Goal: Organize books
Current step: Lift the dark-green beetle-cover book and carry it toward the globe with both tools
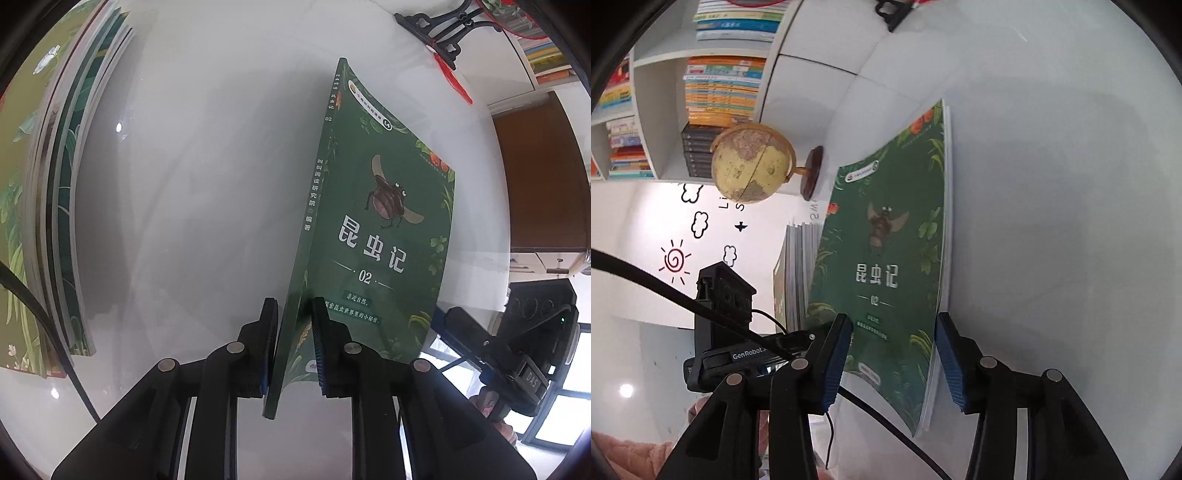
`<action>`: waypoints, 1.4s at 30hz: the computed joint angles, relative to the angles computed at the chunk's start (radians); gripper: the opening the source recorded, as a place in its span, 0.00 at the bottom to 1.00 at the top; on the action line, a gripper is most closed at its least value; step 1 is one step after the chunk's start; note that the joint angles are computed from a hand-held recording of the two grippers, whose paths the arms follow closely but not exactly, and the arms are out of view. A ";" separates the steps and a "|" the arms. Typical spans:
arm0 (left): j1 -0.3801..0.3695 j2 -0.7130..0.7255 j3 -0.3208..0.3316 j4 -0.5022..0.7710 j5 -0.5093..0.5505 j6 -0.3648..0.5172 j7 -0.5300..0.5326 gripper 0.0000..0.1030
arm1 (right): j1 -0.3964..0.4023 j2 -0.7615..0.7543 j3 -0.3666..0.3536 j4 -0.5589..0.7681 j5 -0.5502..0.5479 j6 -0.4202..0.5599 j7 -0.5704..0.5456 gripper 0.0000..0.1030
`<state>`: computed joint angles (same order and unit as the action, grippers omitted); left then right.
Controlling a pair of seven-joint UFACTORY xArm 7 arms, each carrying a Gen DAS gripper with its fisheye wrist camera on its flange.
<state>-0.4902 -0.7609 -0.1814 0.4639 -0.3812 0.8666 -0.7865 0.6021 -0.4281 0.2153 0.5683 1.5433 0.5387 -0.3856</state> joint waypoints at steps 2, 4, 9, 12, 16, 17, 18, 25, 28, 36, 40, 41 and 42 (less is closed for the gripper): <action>-0.003 -0.009 0.006 -0.009 -0.005 -0.005 0.006 0.15 | 0.003 0.019 -0.005 0.012 0.007 0.027 -0.015 0.46; -0.004 -0.017 0.011 -0.016 -0.012 -0.008 0.008 0.15 | 0.006 0.019 0.003 0.020 0.009 0.027 -0.047 0.46; 0.002 -0.026 -0.009 0.013 0.034 0.021 0.021 0.14 | 0.006 0.012 0.039 0.020 -0.137 -0.046 0.044 0.05; 0.021 -0.016 -0.061 0.075 0.121 0.072 0.015 0.13 | 0.031 -0.008 0.049 0.029 -0.213 -0.105 0.081 0.05; 0.027 -0.038 -0.076 0.118 0.169 0.104 0.016 0.13 | 0.060 -0.016 0.028 0.052 -0.310 -0.130 0.127 0.05; 0.027 -0.045 -0.073 0.121 0.170 0.106 0.016 0.13 | 0.068 -0.019 0.019 0.056 -0.324 -0.135 0.132 0.05; 0.027 -0.054 -0.070 0.124 0.169 0.107 0.017 0.13 | 0.081 -0.024 0.004 0.062 -0.325 -0.141 0.126 0.05; 0.066 -0.152 -0.080 0.167 0.220 0.153 0.009 0.13 | 0.134 -0.012 -0.042 0.152 -0.385 -0.159 0.109 0.05; 0.089 -0.215 -0.073 0.172 0.234 0.174 0.008 0.13 | 0.158 0.023 -0.051 0.214 -0.378 -0.169 0.072 0.05; 0.190 -0.424 -0.046 0.168 0.309 0.338 0.039 0.13 | 0.163 0.217 0.003 0.451 -0.388 -0.154 -0.005 0.06; 0.250 -0.534 0.001 0.140 0.333 0.420 0.075 0.13 | 0.151 0.343 0.064 0.591 -0.435 -0.149 -0.005 0.06; 0.263 -0.553 0.007 0.130 0.332 0.430 0.083 0.13 | 0.146 0.362 0.075 0.612 -0.447 -0.147 -0.002 0.06; 0.278 -0.578 0.019 0.120 0.336 0.445 0.092 0.13 | 0.145 0.402 0.093 0.654 -0.481 -0.146 0.017 0.06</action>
<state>-0.2122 -1.3393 -0.1629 0.5838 -0.0455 1.3111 -0.6941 0.7474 -0.0259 0.3083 1.2221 1.0626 0.3931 -0.3686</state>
